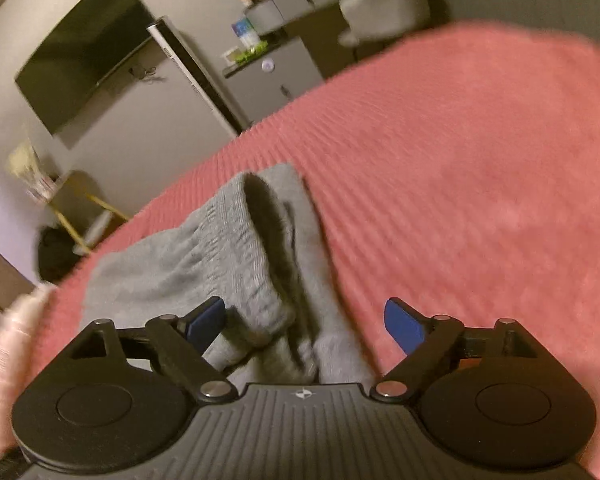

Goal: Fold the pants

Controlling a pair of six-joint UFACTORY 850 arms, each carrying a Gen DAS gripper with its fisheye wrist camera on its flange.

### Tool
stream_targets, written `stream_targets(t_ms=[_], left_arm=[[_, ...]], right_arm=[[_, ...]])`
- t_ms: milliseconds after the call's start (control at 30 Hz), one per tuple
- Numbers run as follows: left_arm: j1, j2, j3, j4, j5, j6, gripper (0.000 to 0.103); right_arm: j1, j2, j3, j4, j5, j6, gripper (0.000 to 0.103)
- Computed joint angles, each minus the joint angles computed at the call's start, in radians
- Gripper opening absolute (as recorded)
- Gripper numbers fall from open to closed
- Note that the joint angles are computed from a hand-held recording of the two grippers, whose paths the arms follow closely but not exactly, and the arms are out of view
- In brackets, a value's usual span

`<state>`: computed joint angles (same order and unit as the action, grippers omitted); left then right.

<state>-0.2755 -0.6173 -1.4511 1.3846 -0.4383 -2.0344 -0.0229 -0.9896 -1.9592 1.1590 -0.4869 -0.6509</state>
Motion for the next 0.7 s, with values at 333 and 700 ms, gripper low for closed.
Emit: stream_targets(t_ms=[333,700], left_arm=[[0.063,0.011,0.017,-0.222,0.148,0.043,0.088],[0.059,0.007,0.019,-0.237,0.183,0.078,0.089]], right_arm=[[-0.054,-0.030,0.011,0.121,-0.199,0.086,0.091],[-0.066,0.000,0.067,0.248,-0.299,0.047,0.091]])
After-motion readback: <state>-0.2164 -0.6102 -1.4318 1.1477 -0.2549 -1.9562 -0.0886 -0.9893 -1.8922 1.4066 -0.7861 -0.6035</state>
